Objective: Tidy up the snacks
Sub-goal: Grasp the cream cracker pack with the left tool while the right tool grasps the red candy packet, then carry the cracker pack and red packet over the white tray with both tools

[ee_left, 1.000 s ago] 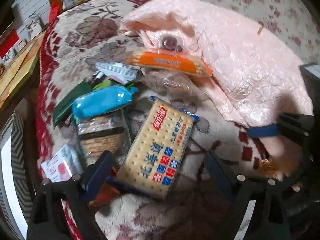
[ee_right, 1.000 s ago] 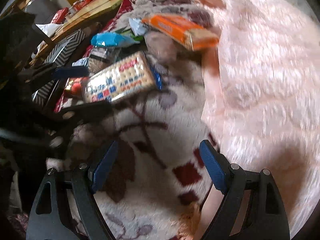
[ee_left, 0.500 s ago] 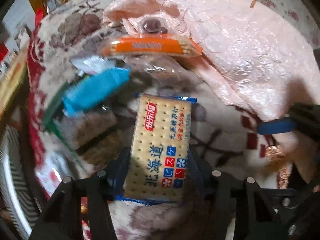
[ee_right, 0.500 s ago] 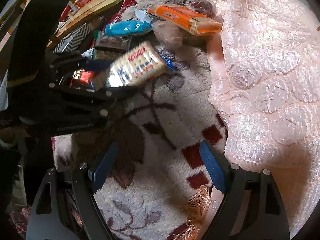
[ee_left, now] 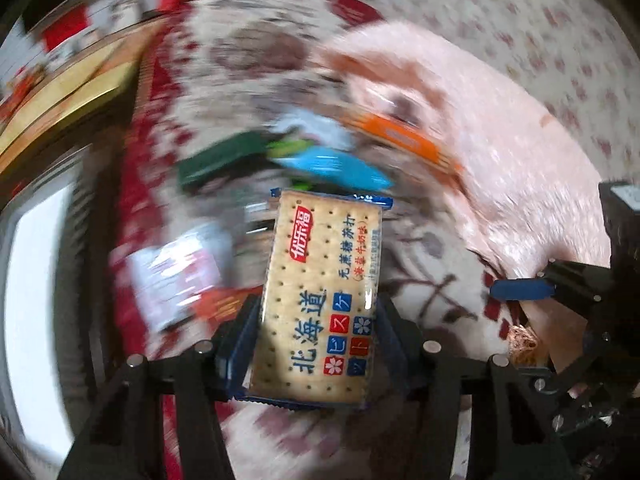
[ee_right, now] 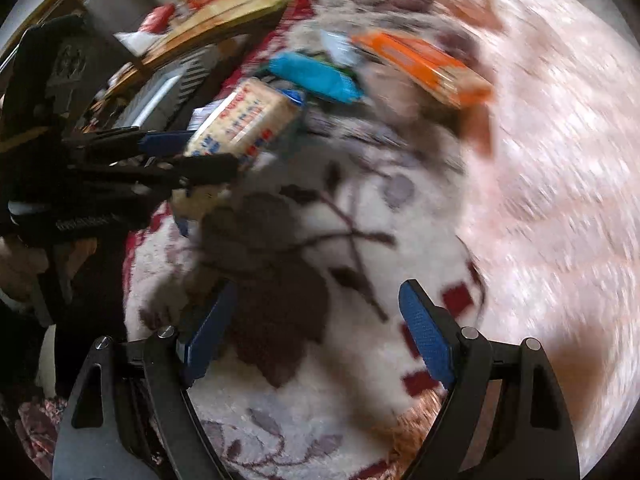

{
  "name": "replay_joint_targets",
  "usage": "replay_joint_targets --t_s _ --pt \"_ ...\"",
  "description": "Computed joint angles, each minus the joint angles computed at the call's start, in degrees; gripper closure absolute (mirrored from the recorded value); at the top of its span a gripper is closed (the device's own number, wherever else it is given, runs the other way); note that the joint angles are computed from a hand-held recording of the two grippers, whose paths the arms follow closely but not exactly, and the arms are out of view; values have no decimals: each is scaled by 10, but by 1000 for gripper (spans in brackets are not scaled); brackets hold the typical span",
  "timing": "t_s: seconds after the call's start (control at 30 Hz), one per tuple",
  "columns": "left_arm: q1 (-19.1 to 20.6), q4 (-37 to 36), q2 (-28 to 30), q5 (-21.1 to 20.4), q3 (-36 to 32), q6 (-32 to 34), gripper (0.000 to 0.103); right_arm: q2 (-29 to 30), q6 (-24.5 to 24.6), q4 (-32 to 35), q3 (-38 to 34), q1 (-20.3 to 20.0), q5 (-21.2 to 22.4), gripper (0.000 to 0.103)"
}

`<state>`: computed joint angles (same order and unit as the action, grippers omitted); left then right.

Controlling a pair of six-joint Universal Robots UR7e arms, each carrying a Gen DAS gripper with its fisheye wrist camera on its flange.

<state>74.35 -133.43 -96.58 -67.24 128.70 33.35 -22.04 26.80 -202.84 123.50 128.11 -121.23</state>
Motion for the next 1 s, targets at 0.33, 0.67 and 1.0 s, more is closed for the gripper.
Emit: replay_joint_targets --t_s 0.33,0.67,1.0 --pt "79 -37 -25 31 -54 -2 44 25 -300 145 -160 -34 70 19" --pt "100 -44 -16 27 -65 -21 44 52 -410 292 -262 -58 99 58" --pt "108 -64 -18 11 -71 -23 44 43 -344 200 -221 -34 101 70"
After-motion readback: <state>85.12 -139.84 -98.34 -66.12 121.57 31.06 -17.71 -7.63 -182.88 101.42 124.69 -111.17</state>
